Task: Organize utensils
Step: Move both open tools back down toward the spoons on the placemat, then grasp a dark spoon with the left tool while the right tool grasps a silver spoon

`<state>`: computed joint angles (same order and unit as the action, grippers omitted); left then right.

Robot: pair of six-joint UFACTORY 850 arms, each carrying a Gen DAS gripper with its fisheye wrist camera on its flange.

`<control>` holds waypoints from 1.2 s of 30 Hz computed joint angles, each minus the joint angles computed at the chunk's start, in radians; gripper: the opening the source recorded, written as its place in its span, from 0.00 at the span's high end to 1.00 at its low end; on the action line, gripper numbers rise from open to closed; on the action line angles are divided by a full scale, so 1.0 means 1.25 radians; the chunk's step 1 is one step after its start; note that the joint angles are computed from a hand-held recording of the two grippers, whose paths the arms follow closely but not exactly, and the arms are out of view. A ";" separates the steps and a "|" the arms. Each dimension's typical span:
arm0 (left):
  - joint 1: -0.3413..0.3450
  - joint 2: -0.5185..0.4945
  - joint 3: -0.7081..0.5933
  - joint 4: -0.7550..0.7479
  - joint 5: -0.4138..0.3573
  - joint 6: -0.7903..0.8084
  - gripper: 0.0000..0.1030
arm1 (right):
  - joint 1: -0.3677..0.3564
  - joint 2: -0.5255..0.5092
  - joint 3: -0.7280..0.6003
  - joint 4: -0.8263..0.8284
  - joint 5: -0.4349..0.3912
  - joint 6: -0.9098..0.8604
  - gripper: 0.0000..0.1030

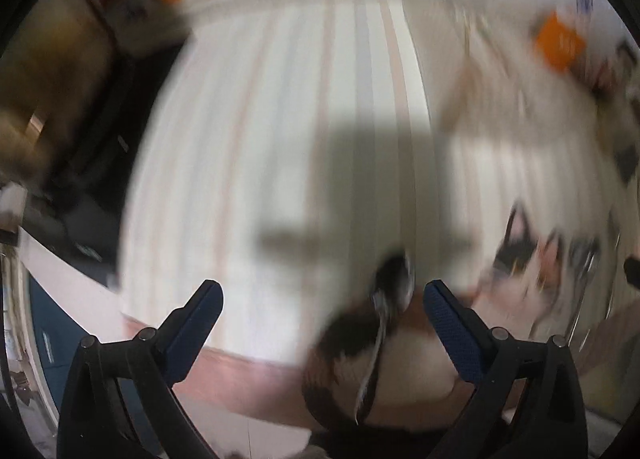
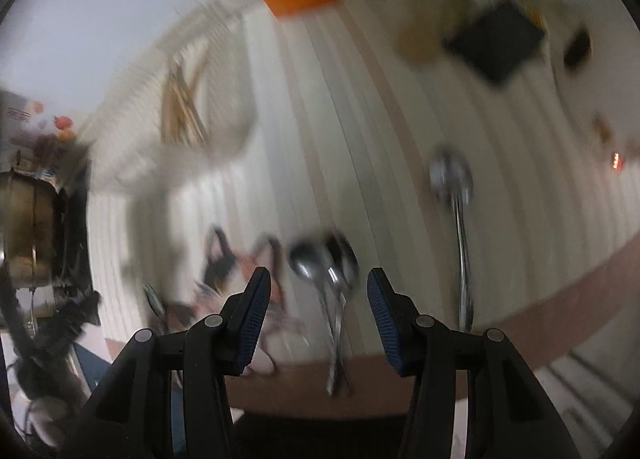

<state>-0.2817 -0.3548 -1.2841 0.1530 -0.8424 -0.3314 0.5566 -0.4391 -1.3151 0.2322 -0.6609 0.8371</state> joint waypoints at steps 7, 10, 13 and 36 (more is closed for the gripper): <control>-0.007 -0.060 0.014 -0.085 0.024 0.078 0.06 | 0.007 0.001 0.050 0.043 0.025 -0.019 0.54; -0.011 -0.081 0.000 -0.102 0.033 0.101 0.24 | 0.009 -0.004 0.056 0.064 0.032 -0.040 0.57; -0.014 -0.077 0.005 -0.104 0.066 0.101 0.43 | 0.012 -0.025 0.046 0.059 0.036 -0.035 0.57; -0.014 -0.103 -0.050 -0.089 0.052 0.081 0.69 | 0.004 -0.047 0.029 -0.034 -0.001 0.008 0.59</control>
<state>-0.2986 -0.4831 -1.3461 0.0424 -0.7771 -0.2296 0.5619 -0.4984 -1.2791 0.1903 -0.6622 0.8466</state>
